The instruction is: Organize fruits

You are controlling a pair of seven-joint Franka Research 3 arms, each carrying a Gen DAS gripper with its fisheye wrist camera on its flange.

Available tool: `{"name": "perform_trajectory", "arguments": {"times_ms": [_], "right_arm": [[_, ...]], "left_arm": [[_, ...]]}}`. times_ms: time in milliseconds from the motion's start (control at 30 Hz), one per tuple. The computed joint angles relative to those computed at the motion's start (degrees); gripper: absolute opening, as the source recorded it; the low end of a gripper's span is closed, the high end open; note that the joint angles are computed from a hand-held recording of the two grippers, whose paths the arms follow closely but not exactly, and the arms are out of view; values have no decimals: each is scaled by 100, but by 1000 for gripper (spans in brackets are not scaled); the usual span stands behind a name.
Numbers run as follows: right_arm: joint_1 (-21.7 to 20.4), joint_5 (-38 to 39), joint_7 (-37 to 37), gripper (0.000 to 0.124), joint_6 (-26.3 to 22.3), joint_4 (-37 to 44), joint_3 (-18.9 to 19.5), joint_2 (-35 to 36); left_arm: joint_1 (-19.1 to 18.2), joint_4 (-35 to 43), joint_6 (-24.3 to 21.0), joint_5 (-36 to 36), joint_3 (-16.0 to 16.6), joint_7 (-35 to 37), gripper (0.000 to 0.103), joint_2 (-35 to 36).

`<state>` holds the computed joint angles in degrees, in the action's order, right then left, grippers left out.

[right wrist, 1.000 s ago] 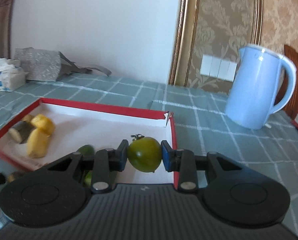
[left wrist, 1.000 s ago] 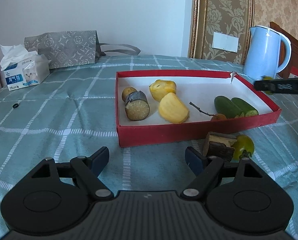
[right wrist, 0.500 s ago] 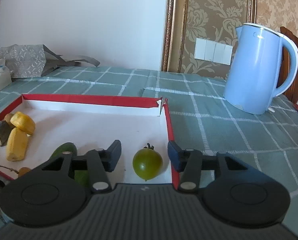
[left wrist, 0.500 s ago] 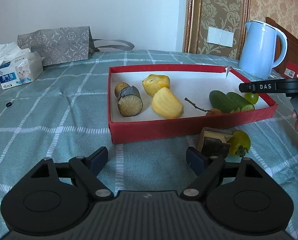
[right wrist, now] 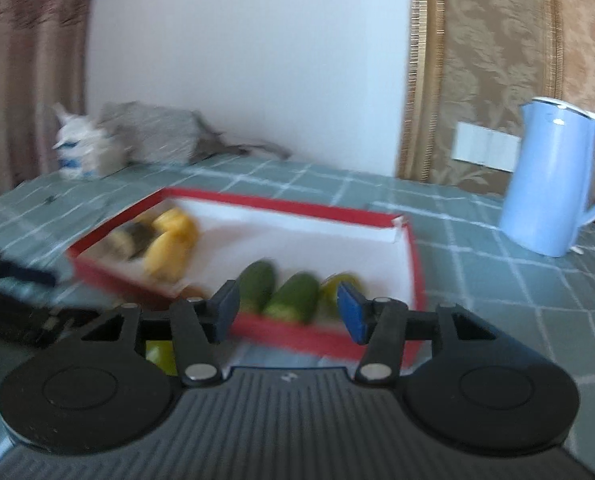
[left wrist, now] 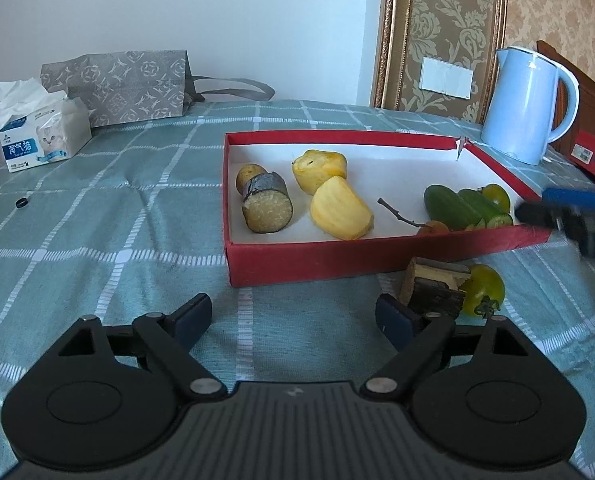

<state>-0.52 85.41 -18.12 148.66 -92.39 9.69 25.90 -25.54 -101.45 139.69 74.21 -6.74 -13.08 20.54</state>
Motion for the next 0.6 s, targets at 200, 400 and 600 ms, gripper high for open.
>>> {"name": "perform_trajectory", "arguments": {"times_ms": [200, 400, 600], "right_arm": [[-19, -451, 91, 52, -587, -383, -96, -215], [26, -845, 248, 52, -911, -453, -160, -240], [120, -921, 172, 51, -765, -518, -116, -251]], "left_arm": [[-6, -9, -36, -3, 6, -41, 90, -10], [2, -22, -60, -19, -10, -64, 90, -19], [9, -17, -37, -36, -7, -24, 92, -16]]}}
